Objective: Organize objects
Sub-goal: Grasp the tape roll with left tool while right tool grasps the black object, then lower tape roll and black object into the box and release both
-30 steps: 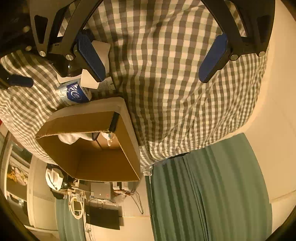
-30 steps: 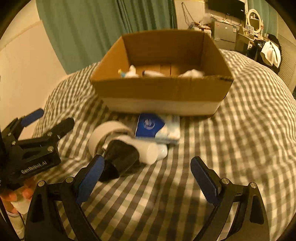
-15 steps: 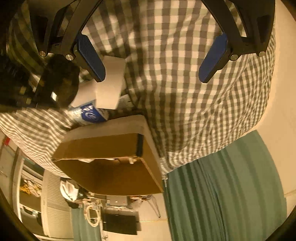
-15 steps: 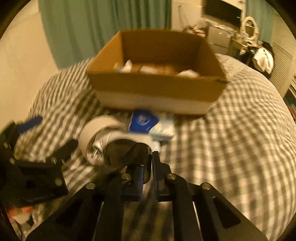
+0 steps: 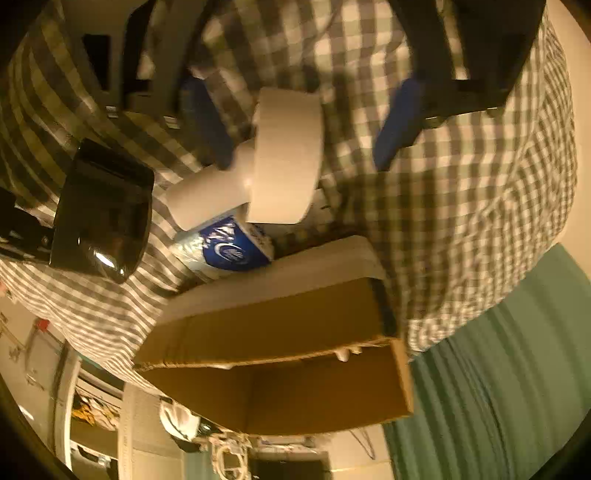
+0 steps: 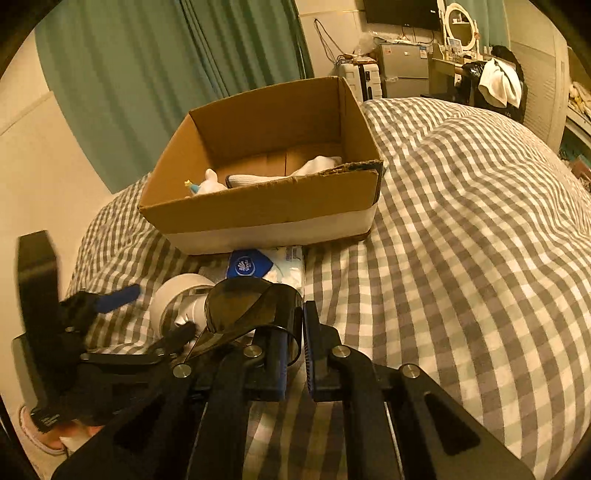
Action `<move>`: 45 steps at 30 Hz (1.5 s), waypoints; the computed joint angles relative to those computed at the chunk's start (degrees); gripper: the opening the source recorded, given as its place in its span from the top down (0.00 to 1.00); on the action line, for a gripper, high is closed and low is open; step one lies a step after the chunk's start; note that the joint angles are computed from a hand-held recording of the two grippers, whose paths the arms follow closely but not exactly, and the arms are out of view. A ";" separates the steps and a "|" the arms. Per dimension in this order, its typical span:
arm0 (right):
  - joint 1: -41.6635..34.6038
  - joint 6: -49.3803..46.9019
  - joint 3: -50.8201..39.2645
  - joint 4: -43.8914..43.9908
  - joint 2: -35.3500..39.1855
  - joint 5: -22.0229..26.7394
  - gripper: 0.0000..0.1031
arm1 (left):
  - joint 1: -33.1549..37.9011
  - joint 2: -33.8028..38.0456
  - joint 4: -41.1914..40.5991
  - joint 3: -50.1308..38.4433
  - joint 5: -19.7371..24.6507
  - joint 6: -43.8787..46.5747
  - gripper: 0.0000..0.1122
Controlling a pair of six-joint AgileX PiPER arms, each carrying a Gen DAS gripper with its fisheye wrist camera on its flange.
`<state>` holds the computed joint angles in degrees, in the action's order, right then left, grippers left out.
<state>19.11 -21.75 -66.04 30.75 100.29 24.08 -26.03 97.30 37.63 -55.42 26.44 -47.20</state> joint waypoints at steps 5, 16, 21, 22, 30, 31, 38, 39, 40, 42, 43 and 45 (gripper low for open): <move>-0.24 0.33 0.85 -0.05 -0.86 -0.96 0.93 | -0.42 -1.16 -1.68 0.60 -1.24 2.29 0.74; 1.24 9.98 3.34 -10.65 -4.03 -2.93 0.93 | -2.34 -8.92 -0.75 0.43 7.65 -0.58 0.75; 2.84 17.94 5.55 -19.51 -8.28 -3.37 0.93 | -3.60 -12.79 -1.37 -2.05 13.45 0.47 0.75; 3.10 19.09 5.67 -20.94 -8.93 -3.16 0.93 | -3.79 -13.34 -1.48 -2.63 14.07 0.68 0.75; 5.73 27.94 3.98 -31.32 -15.13 1.64 0.93 | -6.65 -17.67 -0.62 -9.34 21.84 2.47 0.75; 6.11 28.41 3.26 -32.02 -15.73 2.52 0.93 | -6.80 -17.70 -0.85 -10.60 22.80 2.88 0.75; 7.56 27.79 -4.77 -33.95 -18.02 9.07 0.93 | -6.47 -15.87 -3.46 -22.06 28.99 8.21 0.75; 7.62 27.29 -7.25 -33.96 -17.67 10.63 0.93 | -6.64 -15.11 -3.14 -24.01 30.05 8.92 0.75; 7.66 27.02 -8.75 -34.11 -17.48 11.58 0.93 | -6.77 -14.29 -2.82 -26.44 31.14 9.72 0.75; 7.83 26.09 -13.35 -34.62 -16.47 14.25 0.93 | -6.33 -13.64 -3.67 -29.15 31.74 11.23 0.75; 8.01 25.87 -15.25 -34.93 -16.00 15.29 0.93 | -5.97 -13.22 -4.35 -30.62 31.91 12.00 0.75; 8.29 25.48 -19.43 -35.37 -14.77 17.24 0.93 | -5.08 -12.29 -5.69 -33.61 32.33 13.77 0.75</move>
